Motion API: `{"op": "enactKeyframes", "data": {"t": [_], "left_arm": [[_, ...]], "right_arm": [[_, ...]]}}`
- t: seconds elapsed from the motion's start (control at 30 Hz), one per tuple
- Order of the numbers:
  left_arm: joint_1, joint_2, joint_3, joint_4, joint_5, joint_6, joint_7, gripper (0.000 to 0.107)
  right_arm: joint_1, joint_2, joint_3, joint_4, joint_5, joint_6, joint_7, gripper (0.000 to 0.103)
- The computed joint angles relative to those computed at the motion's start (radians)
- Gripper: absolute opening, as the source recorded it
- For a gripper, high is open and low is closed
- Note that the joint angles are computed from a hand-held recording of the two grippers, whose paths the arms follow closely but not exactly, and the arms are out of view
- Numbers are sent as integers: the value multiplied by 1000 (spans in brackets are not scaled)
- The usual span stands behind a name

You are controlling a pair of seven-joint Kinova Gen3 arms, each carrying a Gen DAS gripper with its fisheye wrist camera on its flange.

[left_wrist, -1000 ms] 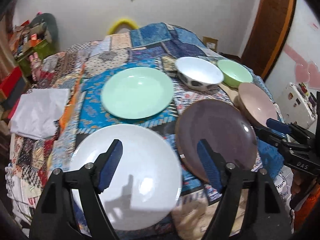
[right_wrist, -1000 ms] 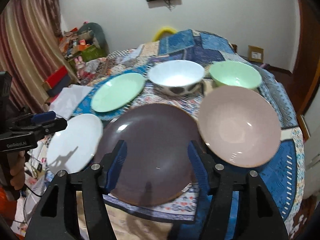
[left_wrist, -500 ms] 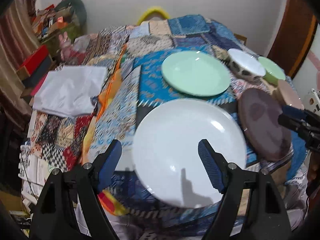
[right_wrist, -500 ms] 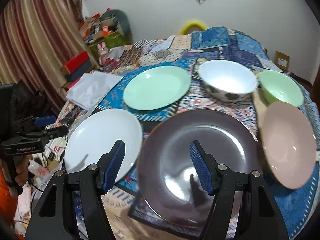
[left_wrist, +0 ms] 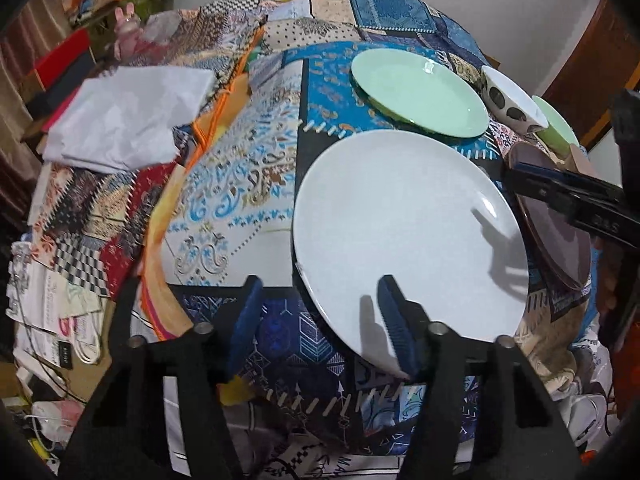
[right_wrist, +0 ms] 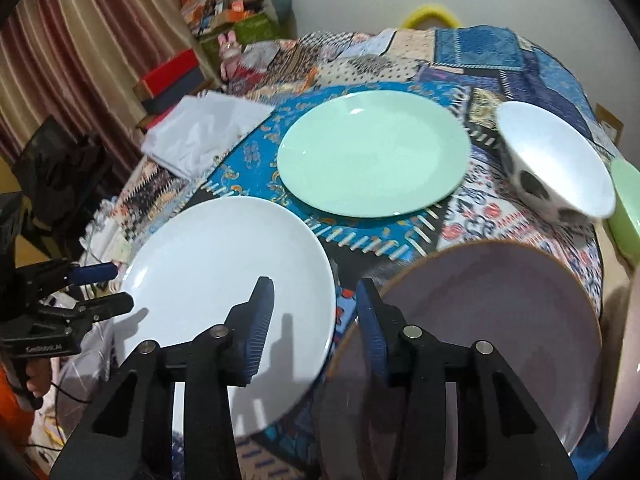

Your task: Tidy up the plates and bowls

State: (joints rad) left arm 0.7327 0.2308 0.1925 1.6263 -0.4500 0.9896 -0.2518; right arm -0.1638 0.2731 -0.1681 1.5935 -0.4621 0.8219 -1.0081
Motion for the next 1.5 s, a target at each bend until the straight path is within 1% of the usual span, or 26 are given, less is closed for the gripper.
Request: {"op": "enactKeyframes", "data": {"t": [0.17, 0.3, 0.33, 0.4, 0.5, 0.67, 0.8, 0.9, 0.97, 1.03, 1.1, 1.27, 1.33, 1.5], "left_arm": [[-30, -3, 1, 32, 44, -62, -36, 42], [-26, -9, -6, 53, 33, -89, -24, 39], [-27, -12, -6, 58, 32, -96, -23, 38], [-31, -18, -4, 67, 34, -112, -28, 36], [-38, -24, 0, 73, 42, -125, -41, 35], [-53, -39, 1, 93, 60, -158, -53, 32], [-53, -48, -1, 103, 52, -152, -26, 32], [-60, -63, 0, 119, 52, -149, -5, 32], [-74, -74, 6, 133, 68, -154, -8, 32], [-94, -80, 12, 146, 104, -167, -28, 32], [-105, -90, 16, 164, 123, -191, -35, 32], [-105, -87, 26, 169, 124, -205, -34, 32], [-94, -78, 26, 157, 110, -192, -25, 32], [-78, -72, 22, 143, 91, -170, -2, 32]], "right_arm": [[-51, 38, 10, -55, 90, 37, -50, 34], [-71, 69, 14, -97, 137, 77, -90, 34], [-73, 77, 13, -105, 143, 90, -96, 32], [-80, 84, 12, -110, 160, 97, -106, 28], [-81, 78, 9, -103, 167, 90, -113, 28], [-73, 80, 5, -108, 153, 99, -129, 28], [-70, 71, -1, -94, 139, 97, -127, 28], [-56, 70, -12, -88, 104, 104, -109, 28], [-51, 68, -18, -80, 84, 106, -93, 28], [-54, 64, -16, -69, 78, 102, -90, 28], [-50, 58, -15, -55, 66, 91, -85, 28], [-38, 70, -12, -57, 41, 115, -84, 28], [-47, 58, -12, -36, 47, 86, -81, 28], [-44, 48, -15, -16, 33, 58, -73, 26]]}}
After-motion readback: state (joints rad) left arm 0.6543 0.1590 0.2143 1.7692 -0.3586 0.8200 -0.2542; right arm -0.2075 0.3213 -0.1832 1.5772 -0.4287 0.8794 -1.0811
